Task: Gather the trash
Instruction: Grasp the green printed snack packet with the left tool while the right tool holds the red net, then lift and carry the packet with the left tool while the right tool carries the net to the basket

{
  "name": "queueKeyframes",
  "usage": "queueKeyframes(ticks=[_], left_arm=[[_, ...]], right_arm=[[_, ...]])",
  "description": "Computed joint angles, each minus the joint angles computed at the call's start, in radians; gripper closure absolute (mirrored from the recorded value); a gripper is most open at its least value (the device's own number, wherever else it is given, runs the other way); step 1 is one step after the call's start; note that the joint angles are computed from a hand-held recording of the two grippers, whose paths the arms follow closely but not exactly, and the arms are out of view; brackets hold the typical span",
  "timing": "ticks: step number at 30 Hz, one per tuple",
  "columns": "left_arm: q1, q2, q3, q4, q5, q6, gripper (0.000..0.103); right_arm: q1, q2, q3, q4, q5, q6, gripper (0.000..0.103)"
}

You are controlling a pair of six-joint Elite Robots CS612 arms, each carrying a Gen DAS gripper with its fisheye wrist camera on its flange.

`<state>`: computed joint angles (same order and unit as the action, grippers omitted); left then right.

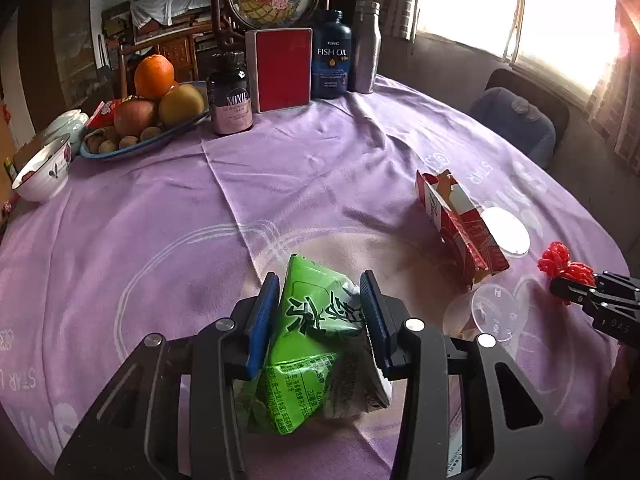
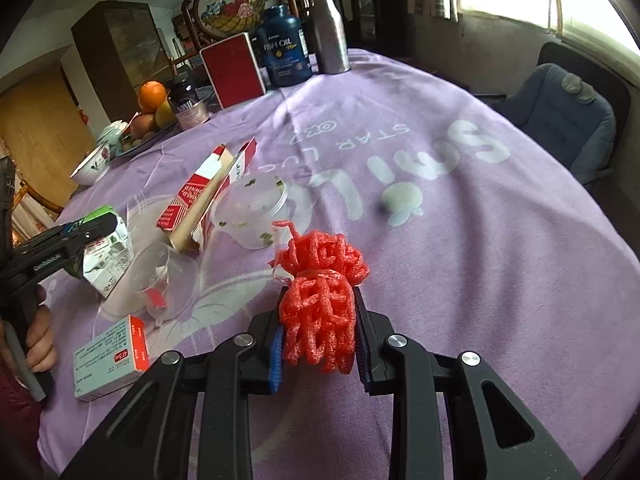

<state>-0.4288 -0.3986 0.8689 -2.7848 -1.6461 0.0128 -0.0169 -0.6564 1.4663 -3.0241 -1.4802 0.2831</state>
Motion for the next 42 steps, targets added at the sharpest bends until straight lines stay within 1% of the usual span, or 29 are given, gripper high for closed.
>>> queueKeyframes(ticks=[1, 3, 5, 6, 7, 9, 11, 15, 16, 17, 19, 20, 22, 24, 28, 31, 33, 35, 37, 40, 42], left_arm=[[0.0, -0.003, 0.006, -0.009, 0.003, -0.001, 0.063], [-0.004, -0.007, 0.016, -0.021, 0.018, 0.007, 0.063], [-0.008, -0.011, 0.026, -0.02, 0.035, 0.006, 0.061], [-0.011, -0.013, 0.029, -0.02, 0.053, 0.004, 0.053], [-0.014, -0.014, 0.034, -0.021, 0.076, 0.002, 0.04], [-0.018, -0.019, 0.048, -0.041, 0.115, 0.003, 0.026], [-0.021, -0.021, 0.056, -0.056, 0.144, 0.011, 0.023], [-0.018, -0.012, 0.039, -0.019, 0.136, 0.019, 0.024], [-0.018, -0.012, 0.04, -0.024, 0.135, 0.023, 0.026], [-0.018, -0.012, 0.042, -0.032, 0.131, 0.029, 0.03], [-0.017, -0.015, 0.048, -0.039, 0.104, 0.044, 0.049], [-0.018, -0.017, 0.053, -0.042, 0.098, 0.05, 0.052], [-0.023, -0.023, 0.066, -0.06, 0.111, 0.059, 0.057], [-0.026, -0.028, 0.077, -0.079, 0.12, 0.06, 0.058], [-0.029, -0.043, 0.104, -0.131, 0.152, 0.034, 0.059], [-0.036, -0.055, 0.131, -0.183, 0.209, 0.027, 0.059], [-0.041, -0.068, 0.157, -0.223, 0.249, 0.03, 0.059], [-0.043, -0.085, 0.19, -0.258, 0.276, 0.023, 0.059], [-0.043, -0.105, 0.226, -0.282, 0.29, -0.002, 0.059], [-0.041, -0.141, 0.292, -0.329, 0.319, -0.051, 0.059], [-0.042, -0.162, 0.334, -0.355, 0.34, -0.076, 0.059]], right_arm=[[0.002, 0.0, -0.002, 0.005, -0.008, -0.006, 0.075], [0.005, 0.0, -0.006, 0.018, -0.013, -0.019, 0.075], [0.004, 0.0, -0.006, 0.023, -0.012, -0.02, 0.074], [0.003, 0.0, -0.006, 0.025, -0.006, -0.019, 0.074], [0.001, 0.0, -0.006, 0.026, -0.001, -0.019, 0.072], [-0.001, 0.0, -0.005, 0.026, 0.008, -0.018, 0.072], [-0.001, -0.001, -0.006, 0.026, 0.01, -0.02, 0.071], [-0.004, 0.001, -0.006, 0.01, 0.029, -0.019, 0.071], [-0.004, 0.003, -0.008, 0.008, 0.033, -0.02, 0.071], [-0.004, 0.004, -0.011, 0.01, 0.037, -0.025, 0.071], [-0.005, 0.006, -0.015, 0.019, 0.049, -0.035, 0.071], [-0.006, 0.006, -0.015, 0.016, 0.056, -0.036, 0.071], [-0.008, 0.006, -0.012, 0.005, 0.068, -0.028, 0.072], [-0.013, 0.006, -0.006, -0.015, 0.081, -0.016, 0.074], [-0.01, 0.004, 0.001, -0.04, 0.063, -0.012, 0.075], [-0.005, 0.001, 0.011, -0.072, 0.038, -0.007, 0.075], [0.0, -0.001, 0.023, -0.117, 0.022, -0.001, 0.076], [0.005, -0.006, 0.036, -0.153, 0.037, 0.008, 0.076], [0.013, -0.013, 0.045, -0.181, 0.048, 0.001, 0.076], [0.035, -0.032, 0.065, -0.235, 0.025, -0.044, 0.076], [0.045, -0.046, 0.081, -0.271, 0.033, -0.059, 0.076]])
